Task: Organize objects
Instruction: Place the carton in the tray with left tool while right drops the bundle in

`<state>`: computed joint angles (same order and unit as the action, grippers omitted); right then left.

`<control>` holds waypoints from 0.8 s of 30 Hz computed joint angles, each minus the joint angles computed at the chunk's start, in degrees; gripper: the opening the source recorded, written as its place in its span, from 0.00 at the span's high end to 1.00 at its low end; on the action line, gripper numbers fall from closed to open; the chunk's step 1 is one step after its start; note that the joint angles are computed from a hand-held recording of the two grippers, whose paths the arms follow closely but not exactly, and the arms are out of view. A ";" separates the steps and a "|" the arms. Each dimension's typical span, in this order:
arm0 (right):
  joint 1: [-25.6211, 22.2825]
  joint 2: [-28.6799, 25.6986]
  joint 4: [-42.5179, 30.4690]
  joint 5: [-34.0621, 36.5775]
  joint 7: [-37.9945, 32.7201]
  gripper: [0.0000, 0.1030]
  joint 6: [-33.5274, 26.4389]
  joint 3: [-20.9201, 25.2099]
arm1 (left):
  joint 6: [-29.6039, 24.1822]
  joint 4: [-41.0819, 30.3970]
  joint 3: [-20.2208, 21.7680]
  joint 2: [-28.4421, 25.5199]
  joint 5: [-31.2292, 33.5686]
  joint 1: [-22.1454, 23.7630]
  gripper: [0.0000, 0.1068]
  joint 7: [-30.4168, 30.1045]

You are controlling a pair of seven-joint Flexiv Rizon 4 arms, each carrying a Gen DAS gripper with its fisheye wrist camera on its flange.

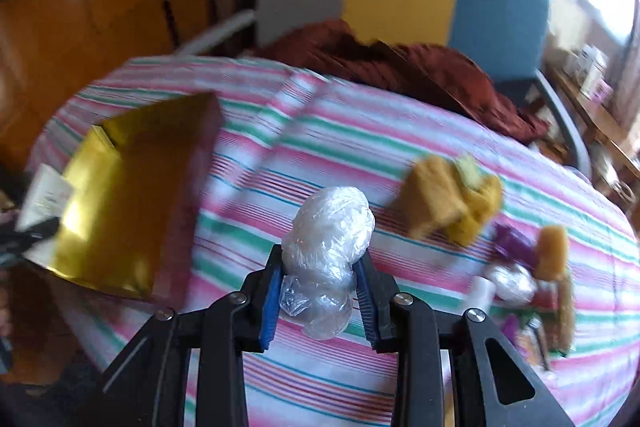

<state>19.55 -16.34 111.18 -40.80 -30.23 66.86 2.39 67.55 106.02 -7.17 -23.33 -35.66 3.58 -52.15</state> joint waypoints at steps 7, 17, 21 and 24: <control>5.48 -8.20 -9.87 1.13 -1.20 0.67 5.35 1.29 | 1.19 -0.34 3.45 -1.10 4.94 -0.18 0.52 -5.44; 6.47 -19.55 -22.90 19.59 -15.51 0.55 8.40 10.37 | 1.98 2.75 1.01 0.74 2.10 3.78 0.51 -4.36; 8.21 -19.71 -23.20 22.69 -18.11 0.48 8.54 9.99 | 3.28 3.73 0.28 1.85 -0.79 4.18 0.51 -2.47; 10.76 -17.53 -20.06 22.92 -16.96 0.45 9.61 6.63 | 5.66 4.86 -1.08 2.88 -5.19 4.71 0.51 0.69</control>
<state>30.31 -33.86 91.12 -17.88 -47.19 76.46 9.01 73.21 110.88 -8.25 -20.45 -40.86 8.28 -51.46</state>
